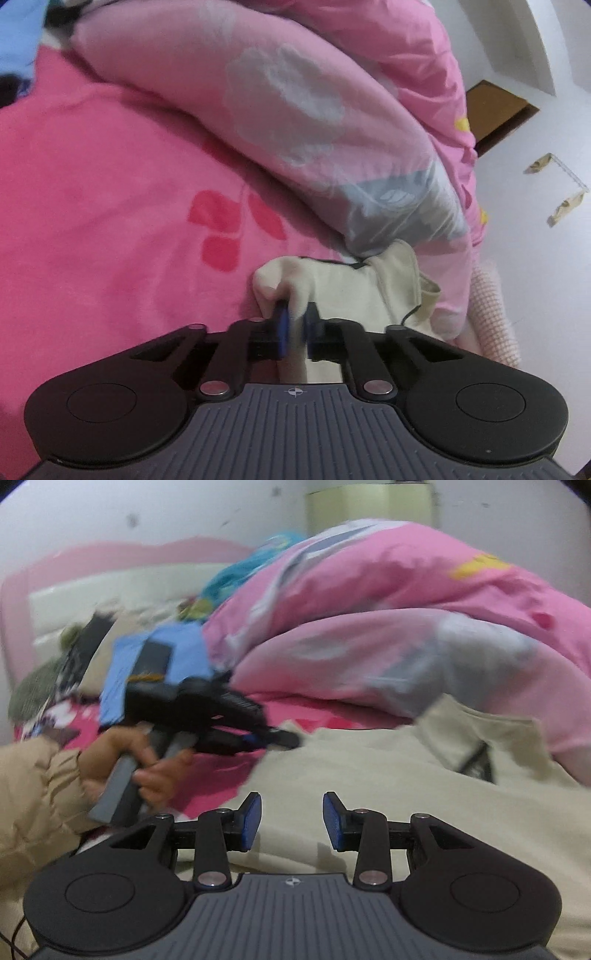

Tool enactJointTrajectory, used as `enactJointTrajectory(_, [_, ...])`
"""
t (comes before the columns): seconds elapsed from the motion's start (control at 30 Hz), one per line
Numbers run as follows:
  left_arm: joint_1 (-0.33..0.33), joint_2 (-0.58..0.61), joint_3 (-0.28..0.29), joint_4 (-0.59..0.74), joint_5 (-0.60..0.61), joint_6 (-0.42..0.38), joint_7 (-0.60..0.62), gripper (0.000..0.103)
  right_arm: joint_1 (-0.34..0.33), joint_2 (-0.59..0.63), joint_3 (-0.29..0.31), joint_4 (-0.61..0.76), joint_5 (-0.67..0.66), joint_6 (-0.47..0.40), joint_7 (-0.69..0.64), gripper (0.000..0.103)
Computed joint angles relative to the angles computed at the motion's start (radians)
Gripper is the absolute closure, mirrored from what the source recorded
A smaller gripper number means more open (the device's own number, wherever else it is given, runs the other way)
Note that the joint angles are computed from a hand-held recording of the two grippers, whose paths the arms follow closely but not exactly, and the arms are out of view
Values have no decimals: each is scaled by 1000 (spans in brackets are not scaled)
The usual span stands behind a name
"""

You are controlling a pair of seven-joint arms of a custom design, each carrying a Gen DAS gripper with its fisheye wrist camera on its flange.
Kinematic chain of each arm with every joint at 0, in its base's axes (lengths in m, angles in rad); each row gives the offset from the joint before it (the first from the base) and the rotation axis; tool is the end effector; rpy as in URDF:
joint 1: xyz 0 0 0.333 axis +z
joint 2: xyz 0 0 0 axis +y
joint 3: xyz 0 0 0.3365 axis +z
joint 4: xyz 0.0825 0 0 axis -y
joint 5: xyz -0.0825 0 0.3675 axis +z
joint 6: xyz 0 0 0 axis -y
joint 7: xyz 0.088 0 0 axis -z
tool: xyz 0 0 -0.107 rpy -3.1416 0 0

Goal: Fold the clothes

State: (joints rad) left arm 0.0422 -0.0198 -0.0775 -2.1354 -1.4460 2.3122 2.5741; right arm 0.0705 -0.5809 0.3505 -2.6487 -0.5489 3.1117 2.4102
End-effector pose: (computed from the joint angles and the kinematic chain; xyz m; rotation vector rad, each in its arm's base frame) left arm 0.5479 -0.0389 0.4779 1.7255 -1.8355 1.5702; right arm 0.3277 0.2178 0.5450 -1.6864 1.4158 -0.7462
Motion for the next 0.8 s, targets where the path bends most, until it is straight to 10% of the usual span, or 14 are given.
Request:
enactJointTrajectory(0.23, [8, 18, 4, 65, -130, -98, 210, 100, 105, 114, -76, 53, 19, -17, -83, 65])
enactJointTrajectory(0.37, [8, 73, -9, 105, -56, -60, 112, 99, 221, 133, -161, 45, 82, -56, -152, 73])
enactJointTrajectory(0.8, [56, 33, 1, 61, -149, 41, -31, 79, 262, 5, -124, -19, 140, -128, -148, 73])
